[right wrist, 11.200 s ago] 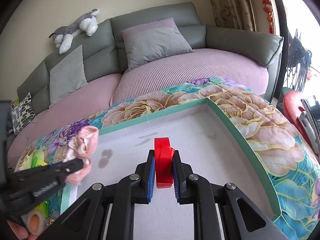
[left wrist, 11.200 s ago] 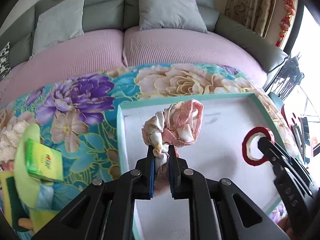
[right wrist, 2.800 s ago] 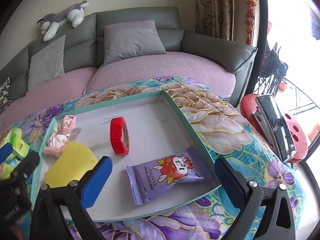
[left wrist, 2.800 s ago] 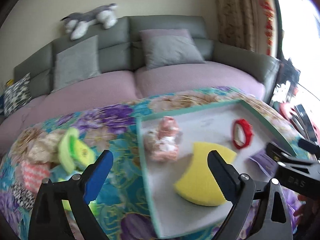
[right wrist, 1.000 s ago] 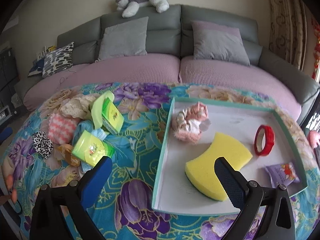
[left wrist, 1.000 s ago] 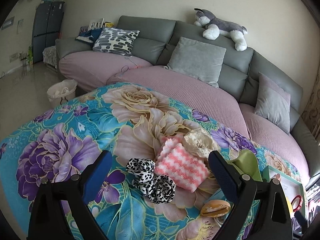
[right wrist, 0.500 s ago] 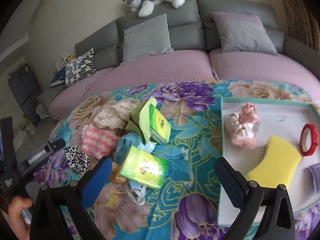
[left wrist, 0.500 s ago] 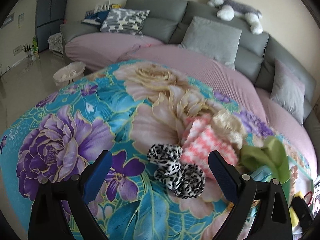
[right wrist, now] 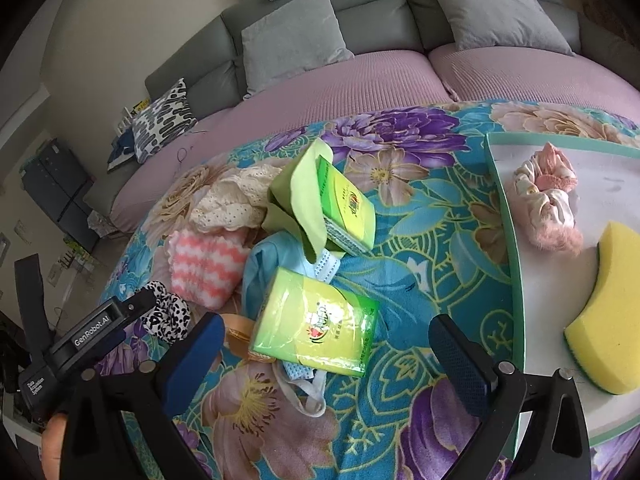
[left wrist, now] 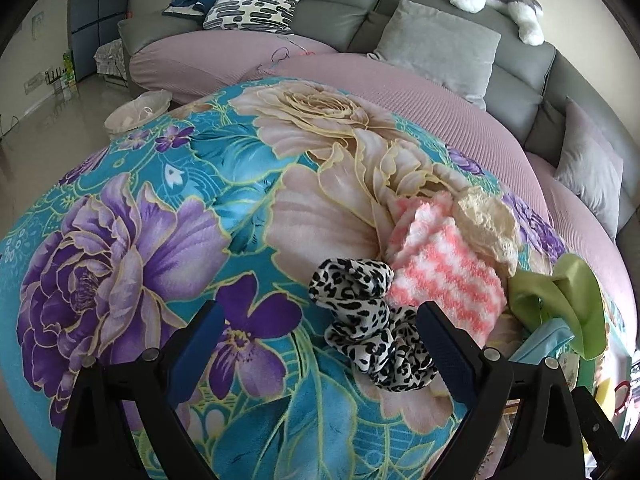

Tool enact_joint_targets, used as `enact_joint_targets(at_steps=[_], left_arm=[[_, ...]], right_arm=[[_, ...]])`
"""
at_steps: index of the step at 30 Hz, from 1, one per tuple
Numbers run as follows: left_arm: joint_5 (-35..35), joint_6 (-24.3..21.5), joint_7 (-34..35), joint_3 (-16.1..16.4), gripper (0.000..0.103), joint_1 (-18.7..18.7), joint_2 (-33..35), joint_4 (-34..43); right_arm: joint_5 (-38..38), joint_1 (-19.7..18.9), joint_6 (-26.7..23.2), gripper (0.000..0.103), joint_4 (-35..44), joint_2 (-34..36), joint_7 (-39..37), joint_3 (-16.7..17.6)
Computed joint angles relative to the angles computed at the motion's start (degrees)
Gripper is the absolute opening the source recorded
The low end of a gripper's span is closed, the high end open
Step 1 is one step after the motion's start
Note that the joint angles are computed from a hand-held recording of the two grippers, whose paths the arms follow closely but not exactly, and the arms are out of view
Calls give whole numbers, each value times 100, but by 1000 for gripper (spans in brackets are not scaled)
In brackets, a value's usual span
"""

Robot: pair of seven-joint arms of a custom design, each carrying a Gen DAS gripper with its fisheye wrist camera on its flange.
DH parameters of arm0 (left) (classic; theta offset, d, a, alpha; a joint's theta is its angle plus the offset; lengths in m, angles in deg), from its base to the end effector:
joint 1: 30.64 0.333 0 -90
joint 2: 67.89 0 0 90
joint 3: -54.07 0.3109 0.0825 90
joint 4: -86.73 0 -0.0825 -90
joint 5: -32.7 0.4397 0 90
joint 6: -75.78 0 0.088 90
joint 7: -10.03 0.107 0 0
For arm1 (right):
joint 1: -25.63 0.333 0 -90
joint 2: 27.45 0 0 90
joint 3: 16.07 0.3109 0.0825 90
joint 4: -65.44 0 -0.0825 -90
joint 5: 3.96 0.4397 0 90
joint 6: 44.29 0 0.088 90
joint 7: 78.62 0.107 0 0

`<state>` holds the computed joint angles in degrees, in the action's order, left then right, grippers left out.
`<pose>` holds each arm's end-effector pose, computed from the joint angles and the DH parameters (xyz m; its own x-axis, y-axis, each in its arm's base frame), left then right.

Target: Organize soft objects

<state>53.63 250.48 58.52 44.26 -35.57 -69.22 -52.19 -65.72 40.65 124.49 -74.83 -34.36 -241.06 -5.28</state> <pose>0.5381 -0.1703 0.3407 0.0510 -0.9812 0.1863 -0.8008 -0.1516 -0.5794 0.4531 0.2828 0.3460 -0.2609 -0.8913 -0.3708 -0.6991 0.4393 -0.5641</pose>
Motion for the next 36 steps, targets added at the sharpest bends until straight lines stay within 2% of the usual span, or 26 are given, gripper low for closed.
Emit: enact_joint_targets(at_steps=[6, 11, 13, 14, 17, 20, 22, 24, 25, 26, 29, 32, 36], left_arm=[[-978, 55, 801, 12, 95, -128, 30, -28], [-1725, 38, 1454, 5, 82, -220, 39, -30], [-1937, 24, 1616, 3, 82, -240, 40, -30], [-1971, 23, 1636, 2, 82, -241, 39, -31], [-2100, 55, 1724, -1, 82, -251, 25, -47], [-2177, 68, 1771, -4, 82, -256, 18, -57], [-2201, 59, 1774, -3, 82, -255, 17, -58], [-2276, 60, 1819, -1, 79, -261, 7, -67], [-2410, 57, 1932, 2, 72, -280, 5, -67], [-2536, 49, 2042, 4, 69, -297, 9, -64], [-2622, -1, 2120, 1, 69, -301, 31, -44], [-2675, 23, 2153, -3, 68, -301, 35, -47], [-2773, 21, 2204, -3, 68, -302, 44, -43]], right_arm=[[-140, -113, 236, 103, -100, -28, 305, -17], [-613, -237, 509, 103, -43, 52, 829, -9], [-868, -267, 600, 103, -18, 54, 1134, -11], [-983, -270, 625, 103, -2, 55, 1245, -14], [-723, -183, 588, 102, -6, 80, 959, -73], [-520, -129, 452, 97, -45, 21, 817, -67], [-671, -169, 459, 90, -54, -53, 978, -22], [-772, -168, 367, 90, -30, -130, 967, 33], [-703, -151, 358, 90, -16, -124, 845, 27], [-625, -141, 409, 89, 4, -80, 746, 14], [-487, -170, 665, 80, 37, 110, 739, -41], [-708, -225, 713, 80, 52, 154, 1060, -55], [-779, -230, 915, 74, 66, 277, 1267, -150]])
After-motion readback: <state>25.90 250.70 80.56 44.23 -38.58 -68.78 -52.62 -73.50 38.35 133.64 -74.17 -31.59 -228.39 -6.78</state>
